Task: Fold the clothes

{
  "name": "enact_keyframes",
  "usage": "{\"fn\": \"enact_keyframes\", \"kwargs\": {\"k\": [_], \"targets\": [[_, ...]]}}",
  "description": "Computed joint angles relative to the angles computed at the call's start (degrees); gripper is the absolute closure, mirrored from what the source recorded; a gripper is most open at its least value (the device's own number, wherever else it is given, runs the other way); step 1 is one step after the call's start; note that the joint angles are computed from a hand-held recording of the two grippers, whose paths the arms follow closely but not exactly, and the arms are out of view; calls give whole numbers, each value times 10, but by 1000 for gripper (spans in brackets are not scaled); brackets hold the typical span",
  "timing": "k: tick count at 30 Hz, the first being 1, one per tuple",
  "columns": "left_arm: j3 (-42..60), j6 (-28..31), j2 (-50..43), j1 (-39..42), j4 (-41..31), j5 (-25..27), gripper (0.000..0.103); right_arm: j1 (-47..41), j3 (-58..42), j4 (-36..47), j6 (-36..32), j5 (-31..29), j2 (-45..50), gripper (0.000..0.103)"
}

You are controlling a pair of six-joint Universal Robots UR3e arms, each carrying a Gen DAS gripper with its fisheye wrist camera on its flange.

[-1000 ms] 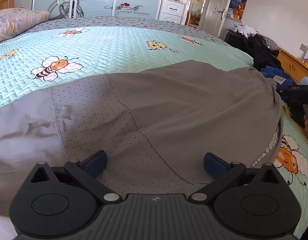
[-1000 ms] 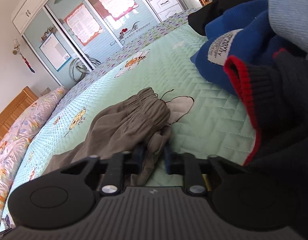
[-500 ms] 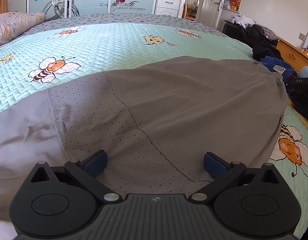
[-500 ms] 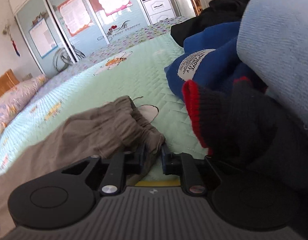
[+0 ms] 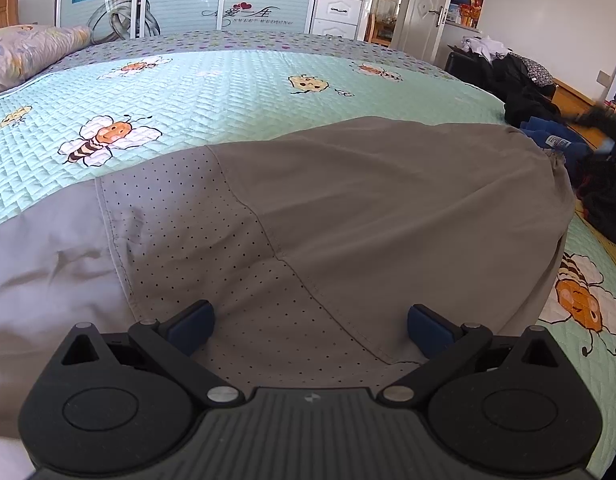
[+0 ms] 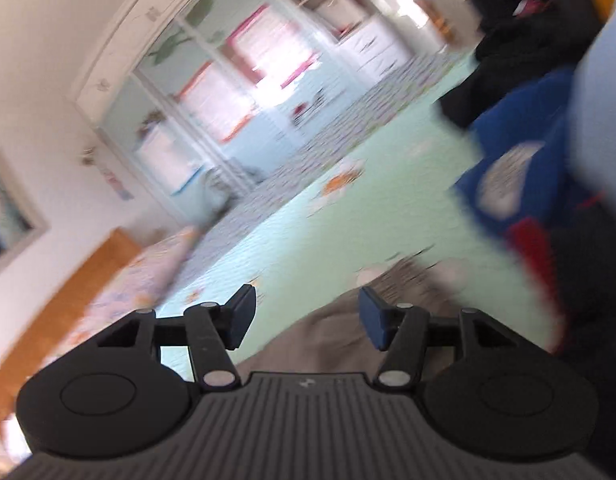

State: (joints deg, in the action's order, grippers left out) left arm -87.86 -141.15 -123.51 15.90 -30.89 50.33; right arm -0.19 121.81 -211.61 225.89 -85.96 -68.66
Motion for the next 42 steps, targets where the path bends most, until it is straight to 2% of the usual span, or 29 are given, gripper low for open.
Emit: {"fn": "enact_keyframes", "kwargs": {"k": [1,2,3,5,6,9,11,13,14,16,17,18,20,21,22,23,25,28,29,30,31,32,33,34,36,38,39,40,42], "targets": [[3,1,-1,1,-5,-2,1,-5,-15,57,-2,8,6,53],[6,2,-1,2,-10,-4,1,-5,-13,96,-4,-7,12,67],[7,4,-2,3,-13,-6,1,-10,6,87,-2,-18,21,103],[8,7,-3,4,-15,-9,1,-52,73,-40,38,42,51,103],[9,7,-4,4,-15,-8,1,-61,83,-62,43,55,57,103],[10,7,-3,4,-17,-10,1,-31,53,19,23,11,20,102],[4,7,-3,6,-8,-13,1,1,40,45,34,-39,-1,96],[-6,4,-2,5,9,-14,1,49,21,42,23,-83,-8,81],[-11,2,0,5,16,-13,1,64,11,27,13,-76,-1,77],[-12,-6,1,6,17,-16,1,75,-9,27,-11,-13,18,65],[-11,-13,1,9,15,-21,1,82,-25,54,-27,8,25,65],[-11,-26,1,15,10,-35,1,95,-45,114,-38,-13,28,66],[-13,-52,3,31,0,-68,1,106,-49,143,-25,-75,53,102],[-22,-56,7,39,9,-83,1,95,-26,105,4,-67,57,103],[-32,-60,11,46,19,-97,1,90,-6,64,34,-59,58,94],[-42,-64,15,54,29,-111,1,99,0,46,39,-72,54,91],[-62,-79,22,69,63,-139,1,124,-12,25,19,-85,49,81],[-80,-137,24,95,110,-204,1,130,-30,-71,50,-11,94,58],[-76,-137,26,97,97,-211,1,124,-39,-93,70,27,112,55],[-63,-106,36,94,37,-194,1,130,-49,-66,79,32,119,52],[-47,-78,42,89,-23,-173,1,137,-62,-24,86,29,122,52],[-27,-54,46,85,-79,-151,1,144,-76,18,93,28,125,60],[-24,-26,53,82,-118,-131,1,157,-85,51,89,0,121,92],[-21,-1,59,80,-152,-110,1,171,-94,82,84,-34,117,103],[-29,39,75,78,-184,-82,1,194,-112,129,88,-75,104,102],[-45,67,97,81,-195,-75,1,229,-170,227,67,-136,94,97],[-40,75,103,84,-219,-77,1,245,-200,265,61,-161,94,85],[-41,82,108,89,-234,-80,1,260,-227,280,59,-177,101,64],[-44,95,119,99,-263,-86,1,272,-266,247,48,-176,130,44]]}}
